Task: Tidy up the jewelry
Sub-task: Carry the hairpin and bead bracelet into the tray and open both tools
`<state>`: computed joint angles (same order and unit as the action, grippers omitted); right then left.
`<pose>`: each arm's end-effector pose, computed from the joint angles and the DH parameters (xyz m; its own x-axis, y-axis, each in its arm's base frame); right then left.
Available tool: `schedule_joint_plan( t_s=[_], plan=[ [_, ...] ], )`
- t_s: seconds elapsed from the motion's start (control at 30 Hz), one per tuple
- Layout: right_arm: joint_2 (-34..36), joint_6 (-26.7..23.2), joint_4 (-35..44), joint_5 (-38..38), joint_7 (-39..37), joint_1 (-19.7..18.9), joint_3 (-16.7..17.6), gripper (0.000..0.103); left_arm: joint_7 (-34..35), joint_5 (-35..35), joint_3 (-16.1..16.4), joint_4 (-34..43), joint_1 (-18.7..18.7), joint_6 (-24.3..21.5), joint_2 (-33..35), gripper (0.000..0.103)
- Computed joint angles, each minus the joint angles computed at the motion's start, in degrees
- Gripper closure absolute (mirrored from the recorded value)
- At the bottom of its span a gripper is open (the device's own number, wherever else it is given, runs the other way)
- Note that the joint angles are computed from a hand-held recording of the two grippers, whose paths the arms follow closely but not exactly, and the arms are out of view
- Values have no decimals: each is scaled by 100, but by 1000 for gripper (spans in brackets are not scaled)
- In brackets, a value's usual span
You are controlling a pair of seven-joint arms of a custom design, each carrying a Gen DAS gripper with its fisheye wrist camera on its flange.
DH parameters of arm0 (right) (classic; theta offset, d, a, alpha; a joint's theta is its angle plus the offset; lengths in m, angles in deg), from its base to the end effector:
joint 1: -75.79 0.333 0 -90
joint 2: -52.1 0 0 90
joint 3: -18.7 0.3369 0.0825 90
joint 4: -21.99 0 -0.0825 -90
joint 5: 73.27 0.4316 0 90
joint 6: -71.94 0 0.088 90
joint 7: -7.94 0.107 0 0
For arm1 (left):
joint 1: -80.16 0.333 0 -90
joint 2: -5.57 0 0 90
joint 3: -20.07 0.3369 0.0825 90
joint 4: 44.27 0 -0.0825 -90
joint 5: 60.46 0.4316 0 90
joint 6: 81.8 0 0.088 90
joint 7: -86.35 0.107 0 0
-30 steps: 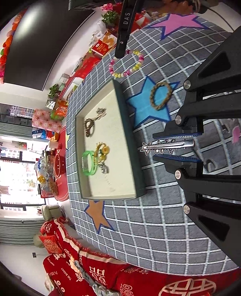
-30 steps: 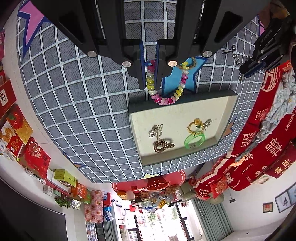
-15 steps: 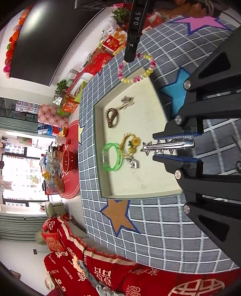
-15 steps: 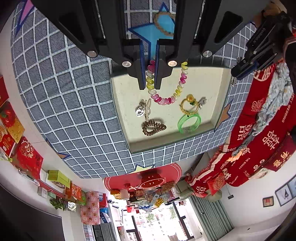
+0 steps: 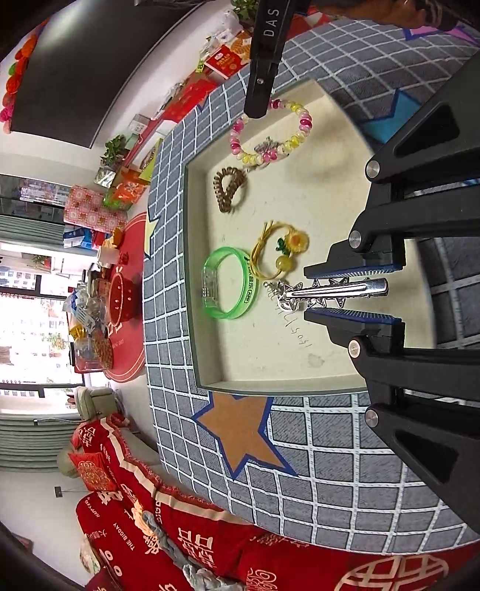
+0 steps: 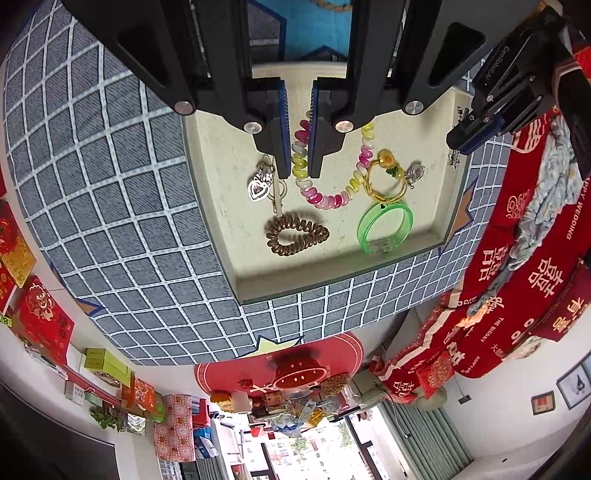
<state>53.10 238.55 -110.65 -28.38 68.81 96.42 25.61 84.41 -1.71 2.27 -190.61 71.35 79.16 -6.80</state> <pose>0.5319 0.2288 0.3755 0.3408 -0.8965 -0.2832 -0.8267 -0.1424 -0.5443 0.4183 -0.2541 0.3597 0.1826 -0.9791 0.0892 -0.7433 -0.1969 -0.6393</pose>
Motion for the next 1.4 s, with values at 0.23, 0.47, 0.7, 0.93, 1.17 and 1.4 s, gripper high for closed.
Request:
schedule_joint_plan(
  t_s=[0.23, 0.47, 0.7, 0.93, 1.17, 1.4],
  plan=[
    [491, -74, 390, -636, 493, -10, 23, 93, 61, 64, 83, 262, -16, -193, 382, 74],
    [802, -42, 584, -1208, 966, -59, 58, 93, 192, -21, 226, 375, -133, -266, 596, 74],
    [960, -66, 630, -1576, 1284, -91, 64, 93, 298, -78, 290, 467, -223, -356, 755, 74],
    [947, 25, 565, -1806, 1449, -88, 69, 93, 480, -195, 305, 604, -343, -614, 872, 74],
    [945, 3, 577, -1916, 1534, -96, 87, 93, 552, -295, 314, 689, -450, -843, 915, 74],
    [910, -136, 597, -1363, 1077, -255, 234, 83, 528, -266, 309, 700, -483, -941, 884, 74]
  ],
)
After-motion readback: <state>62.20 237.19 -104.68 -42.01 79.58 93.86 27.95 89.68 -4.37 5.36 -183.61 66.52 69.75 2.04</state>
